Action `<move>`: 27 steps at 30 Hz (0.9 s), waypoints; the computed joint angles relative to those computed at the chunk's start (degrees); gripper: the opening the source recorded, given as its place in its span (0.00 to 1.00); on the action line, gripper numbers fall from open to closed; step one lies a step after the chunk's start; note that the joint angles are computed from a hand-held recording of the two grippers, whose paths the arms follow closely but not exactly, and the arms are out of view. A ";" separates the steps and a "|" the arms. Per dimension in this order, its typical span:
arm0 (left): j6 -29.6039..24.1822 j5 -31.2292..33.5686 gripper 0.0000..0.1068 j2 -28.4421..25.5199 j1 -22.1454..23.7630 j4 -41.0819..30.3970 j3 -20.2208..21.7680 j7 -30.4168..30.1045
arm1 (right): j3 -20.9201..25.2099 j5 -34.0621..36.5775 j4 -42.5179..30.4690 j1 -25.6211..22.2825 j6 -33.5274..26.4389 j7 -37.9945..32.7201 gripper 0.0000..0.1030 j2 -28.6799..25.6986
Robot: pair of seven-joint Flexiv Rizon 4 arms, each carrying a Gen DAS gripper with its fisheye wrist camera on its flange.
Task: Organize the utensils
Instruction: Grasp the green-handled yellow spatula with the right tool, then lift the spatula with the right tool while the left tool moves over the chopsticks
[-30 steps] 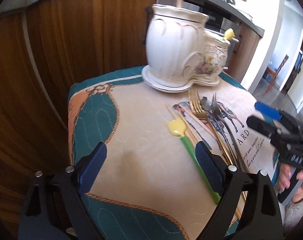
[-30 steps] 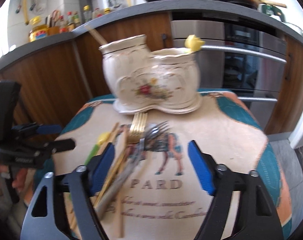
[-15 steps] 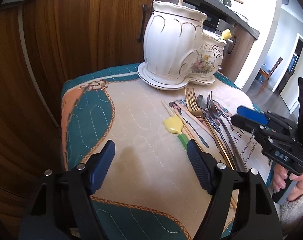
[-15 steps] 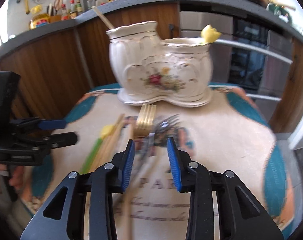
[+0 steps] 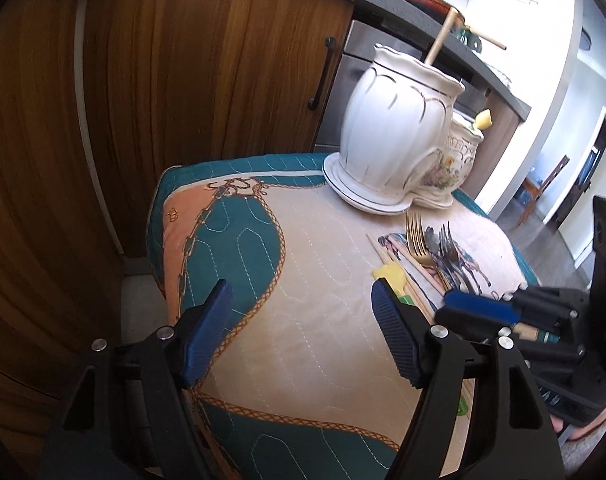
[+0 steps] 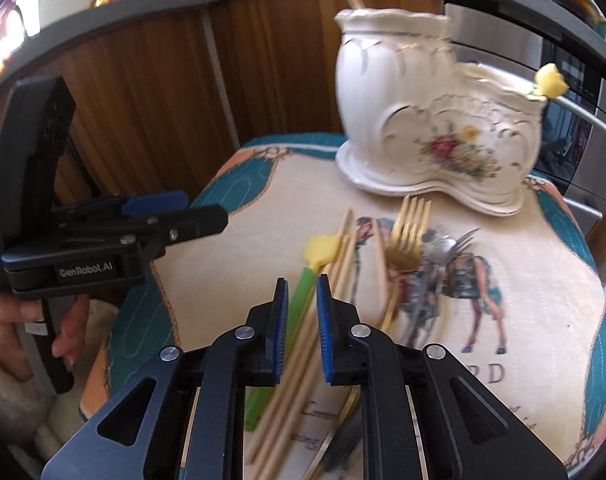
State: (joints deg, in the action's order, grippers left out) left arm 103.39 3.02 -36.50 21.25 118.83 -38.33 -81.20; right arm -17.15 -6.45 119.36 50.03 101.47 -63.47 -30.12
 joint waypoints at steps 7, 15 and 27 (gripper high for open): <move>0.61 2.18 0.67 -3.27 5.38 0.07 -5.98 -0.04 | -7.98 -3.63 -1.08 7.39 -6.54 4.83 0.13 -1.45; 1.40 3.06 0.67 -4.55 6.89 -0.03 -7.38 -0.81 | -9.40 -10.07 -2.30 7.70 -10.40 10.16 0.12 -1.95; 0.11 3.23 0.67 -2.21 3.69 0.07 -4.96 -1.09 | -14.67 0.02 7.42 11.96 7.55 9.02 0.10 2.18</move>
State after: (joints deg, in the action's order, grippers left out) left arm 103.50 6.25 -38.71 24.93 118.91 -43.29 -82.30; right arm -31.82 -6.43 126.78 61.99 109.01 -54.45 -27.95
